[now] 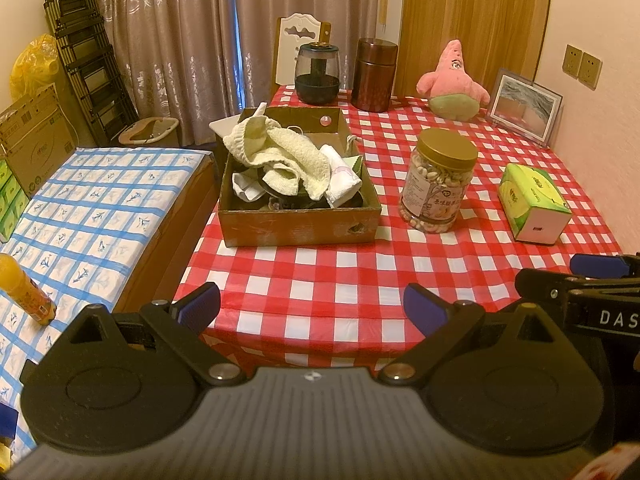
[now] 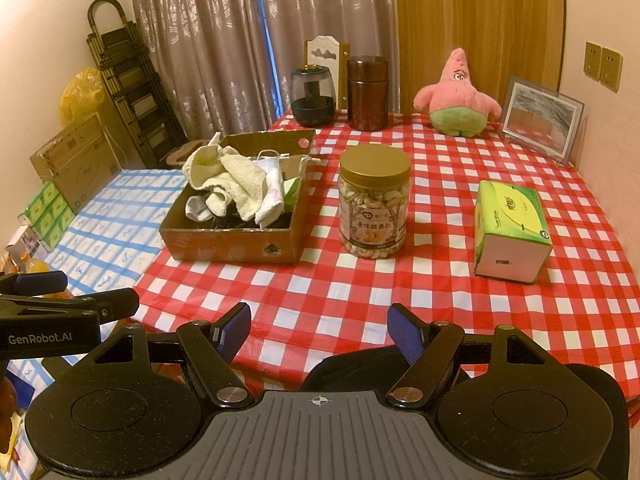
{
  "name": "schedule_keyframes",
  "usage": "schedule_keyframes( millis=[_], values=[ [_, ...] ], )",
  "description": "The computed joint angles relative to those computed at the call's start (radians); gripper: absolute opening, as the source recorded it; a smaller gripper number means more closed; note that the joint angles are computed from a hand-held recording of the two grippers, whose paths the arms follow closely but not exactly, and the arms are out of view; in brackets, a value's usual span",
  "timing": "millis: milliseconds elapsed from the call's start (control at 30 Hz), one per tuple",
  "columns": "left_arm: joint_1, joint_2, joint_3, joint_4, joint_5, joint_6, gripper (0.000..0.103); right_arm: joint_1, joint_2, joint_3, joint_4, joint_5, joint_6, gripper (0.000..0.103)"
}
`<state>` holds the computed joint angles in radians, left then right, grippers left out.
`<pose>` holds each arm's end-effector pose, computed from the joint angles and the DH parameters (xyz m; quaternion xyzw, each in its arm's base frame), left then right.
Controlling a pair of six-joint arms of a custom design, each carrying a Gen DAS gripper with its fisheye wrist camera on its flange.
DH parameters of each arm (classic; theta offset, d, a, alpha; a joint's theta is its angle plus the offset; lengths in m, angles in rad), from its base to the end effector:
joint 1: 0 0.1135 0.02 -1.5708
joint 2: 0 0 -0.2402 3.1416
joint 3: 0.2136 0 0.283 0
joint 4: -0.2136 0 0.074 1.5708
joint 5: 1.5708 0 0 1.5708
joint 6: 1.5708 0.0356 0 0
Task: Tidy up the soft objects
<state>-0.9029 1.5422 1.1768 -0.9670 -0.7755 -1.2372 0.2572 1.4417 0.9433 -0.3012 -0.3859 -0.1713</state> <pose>0.2155 -0.2329 0.2142 -0.1973 0.8989 0.0837 0.3822 0.3208 0.0982 0.1955 -0.2638 0.8733 0.1934 0.3612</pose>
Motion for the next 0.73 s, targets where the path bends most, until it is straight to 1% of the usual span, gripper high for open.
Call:
schedule_keyframes(
  millis=[733],
  values=[
    [0.000, 0.005, 0.006, 0.012, -0.008, -0.002, 0.098, -0.001, 0.002, 0.002, 0.000, -0.001, -0.001, 0.075]
  ],
)
